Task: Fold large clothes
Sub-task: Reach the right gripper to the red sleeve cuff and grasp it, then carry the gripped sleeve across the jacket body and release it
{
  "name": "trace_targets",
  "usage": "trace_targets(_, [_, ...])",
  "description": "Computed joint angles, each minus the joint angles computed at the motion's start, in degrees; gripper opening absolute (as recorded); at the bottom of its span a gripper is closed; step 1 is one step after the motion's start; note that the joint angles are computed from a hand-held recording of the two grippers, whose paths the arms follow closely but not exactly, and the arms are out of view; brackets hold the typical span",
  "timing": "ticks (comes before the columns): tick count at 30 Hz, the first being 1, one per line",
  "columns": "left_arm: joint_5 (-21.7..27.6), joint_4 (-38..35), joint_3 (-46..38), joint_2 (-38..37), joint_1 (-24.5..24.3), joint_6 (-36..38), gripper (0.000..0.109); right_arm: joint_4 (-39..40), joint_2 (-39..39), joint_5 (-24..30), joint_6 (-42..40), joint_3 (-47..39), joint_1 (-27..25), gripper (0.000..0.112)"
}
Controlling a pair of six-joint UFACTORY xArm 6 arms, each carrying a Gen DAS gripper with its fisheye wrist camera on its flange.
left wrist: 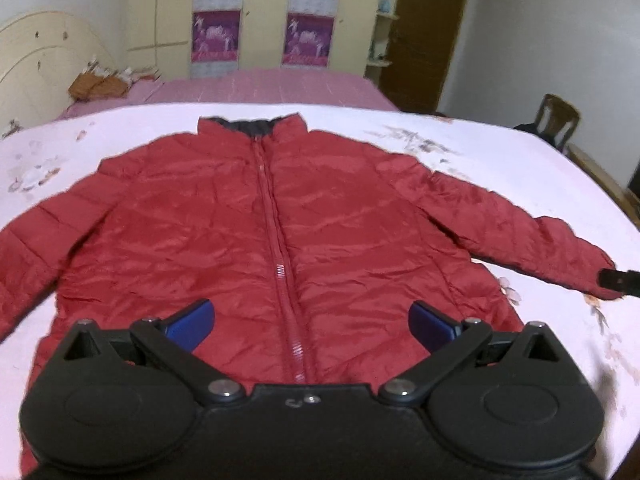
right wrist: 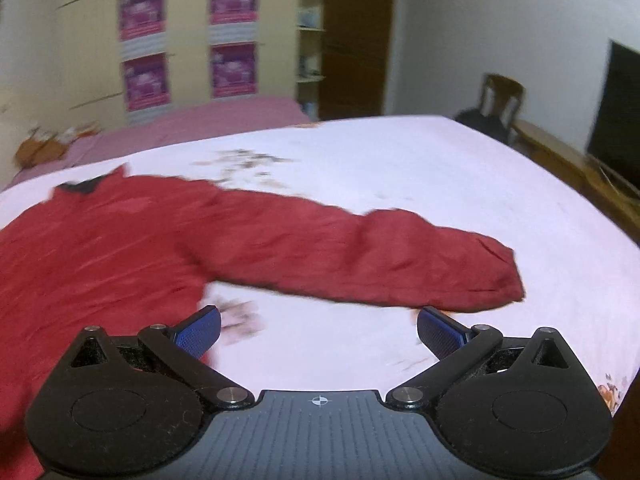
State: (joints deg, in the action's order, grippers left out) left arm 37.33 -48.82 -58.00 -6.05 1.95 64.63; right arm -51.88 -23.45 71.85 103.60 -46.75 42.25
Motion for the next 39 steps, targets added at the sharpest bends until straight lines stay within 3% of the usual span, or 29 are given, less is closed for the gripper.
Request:
trace_targets(4, [-1.1, 2.7, -1.3, 2.7, -3.6, -3.0, 0.103, 2.5, -10.1, -6.2, 3.8, 10.8, -9.7, 0.103])
trace_targets(6, [-2.0, 4.0, -1.9, 4.0, -5.8, -4.3, 0.101, 2.8, -16.1, -12.3, 5.5, 17.1, -15.1, 0.103])
trace_targets(14, [-9.3, 7.0, -4.1, 8.5, -13.5, -10.7, 0.102, 1.5, -25.3, -24.0, 11.0, 28.7, -27.8, 0.102])
trace_targets(15, [-9.8, 7.6, -4.5, 9.1, -14.1, -11.5, 0.102, 1.5, -26.3, -25.3, 11.2, 29.6, -28.7, 0.095])
trace_targets(16, [-10.3, 8.4, -4.8, 9.5, -14.6, -12.5, 0.102, 2.0, -27.2, -26.3, 11.3, 30.3, -29.2, 0.067])
trace_targets(17, [-10.5, 8.8, -5.0, 9.8, -15.0, -13.1, 0.102, 3.2, -28.7, -27.4, 11.9, 31.4, -30.0, 0.06])
trace_targets(21, [-12.4, 10.1, -5.6, 10.6, -16.3, -14.9, 0.102, 2.8, -34.2, -32.3, 17.8, 35.8, -32.4, 0.06])
trace_targets(25, [-13.6, 13.5, -7.0, 11.8, -16.3, -19.3, 0.102, 0.4, -37.0, -38.9, 21.5, 39.0, -37.9, 0.06])
trace_targets(28, [-12.9, 13.7, -8.8, 12.5, -15.0, -21.5, 0.102, -0.8, -37.4, -37.7, 21.1, 38.8, -38.8, 0.058])
trace_targets(29, [-12.8, 13.5, -9.3, 12.7, -14.4, -21.7, 0.102, -0.5, -37.3, -35.7, 20.7, 38.2, -38.0, 0.051])
trace_targets(31, [-12.4, 13.4, -10.2, 13.1, -13.2, -22.2, 0.102, 1.4, -36.8, -33.1, 17.8, 37.5, -37.5, 0.022])
trace_targets(33, [-12.1, 14.1, -11.2, 13.6, -11.7, -22.6, 0.102, 1.6, -36.5, -30.5, 15.6, 36.5, -36.2, 0.011])
trace_targets(36, [-11.2, 15.6, -12.7, 14.6, -9.3, -22.2, 0.102, -2.9, -32.7, -21.1, 14.2, 30.9, -29.4, 0.008])
trace_targets(39, [-10.1, 14.5, -14.5, 15.8, -6.6, -19.1, 0.102, -8.1, -26.0, -17.1, 12.7, 24.2, -24.0, 0.007])
